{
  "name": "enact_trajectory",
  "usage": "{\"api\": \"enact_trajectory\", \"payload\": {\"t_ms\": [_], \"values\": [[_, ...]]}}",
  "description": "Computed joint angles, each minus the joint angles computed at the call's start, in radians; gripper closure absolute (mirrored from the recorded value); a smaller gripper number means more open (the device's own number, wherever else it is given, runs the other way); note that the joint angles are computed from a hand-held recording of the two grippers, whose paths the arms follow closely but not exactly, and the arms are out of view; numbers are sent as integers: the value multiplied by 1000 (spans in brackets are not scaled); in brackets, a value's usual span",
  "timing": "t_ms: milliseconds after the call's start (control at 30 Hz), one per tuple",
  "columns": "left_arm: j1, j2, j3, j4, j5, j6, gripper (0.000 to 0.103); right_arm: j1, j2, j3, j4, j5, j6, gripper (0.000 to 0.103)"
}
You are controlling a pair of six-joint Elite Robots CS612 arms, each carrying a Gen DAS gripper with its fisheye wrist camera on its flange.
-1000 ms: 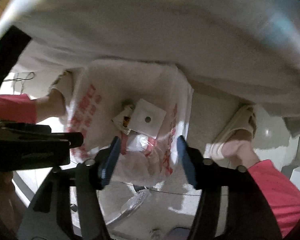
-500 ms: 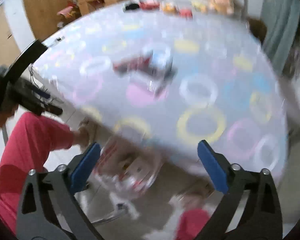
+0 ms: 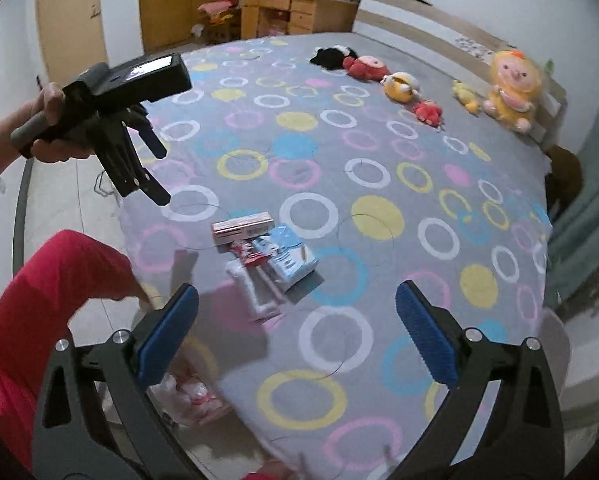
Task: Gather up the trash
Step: 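Move both tools back over the bed toward the remaining trash, then grasp the red candy wrapper with the right tool while the left tool grasps the red-white box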
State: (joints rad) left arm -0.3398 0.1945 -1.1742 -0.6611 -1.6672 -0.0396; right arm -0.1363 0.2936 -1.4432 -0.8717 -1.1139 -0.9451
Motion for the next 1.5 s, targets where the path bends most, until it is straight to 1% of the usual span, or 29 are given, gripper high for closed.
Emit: {"api": "enact_trajectory", "payload": {"t_ms": [33, 100, 233, 333, 467, 633, 767, 967, 1133, 1167, 1200, 1233, 1267, 1367, 1467, 1500], "values": [[3, -4, 29, -15, -8, 13, 11, 7, -8, 30, -13, -16, -16, 7], [5, -6, 55, -25, -17, 24, 11, 16, -15, 71, -36, -41, -40, 7], [12, -10, 108, -41, -39, 15, 11, 35, -28, 143, -41, -77, -61, 7], [18, -10, 139, -50, -73, 16, 11, 46, -21, 148, -30, -88, -93, 7], [18, -15, 171, -58, -70, 29, 11, 60, -20, 156, 4, -92, -140, 7], [22, -18, 196, -74, -95, 36, 11, 76, -22, 180, 41, -81, -183, 7], [20, -21, 222, -73, -101, 46, 11, 91, -17, 188, 65, -104, -216, 7], [20, -26, 250, -85, -107, 57, 11, 103, -21, 213, 89, -108, -229, 7], [23, -27, 272, -96, -121, 55, 11, 110, -23, 238, 113, -102, -235, 10], [24, -28, 279, -101, -122, 57, 11, 112, -20, 238, 109, -103, -237, 15], [24, -27, 281, -103, -123, 56, 11, 114, -19, 241, 114, -104, -240, 22], [24, -26, 282, -104, -123, 58, 11, 116, -23, 252, 126, -107, -246, 25], [22, -24, 285, -105, -123, 57, 11, 120, -23, 260, 131, -117, -250, 27], [22, -19, 284, -110, -122, 58, 11, 127, -14, 263, 129, -137, -260, 27], [24, -16, 287, -117, -134, 59, 11, 132, -12, 277, 130, -144, -261, 37], [29, -14, 284, -117, -134, 65, 11, 132, -10, 278, 127, -145, -261, 37]]}}
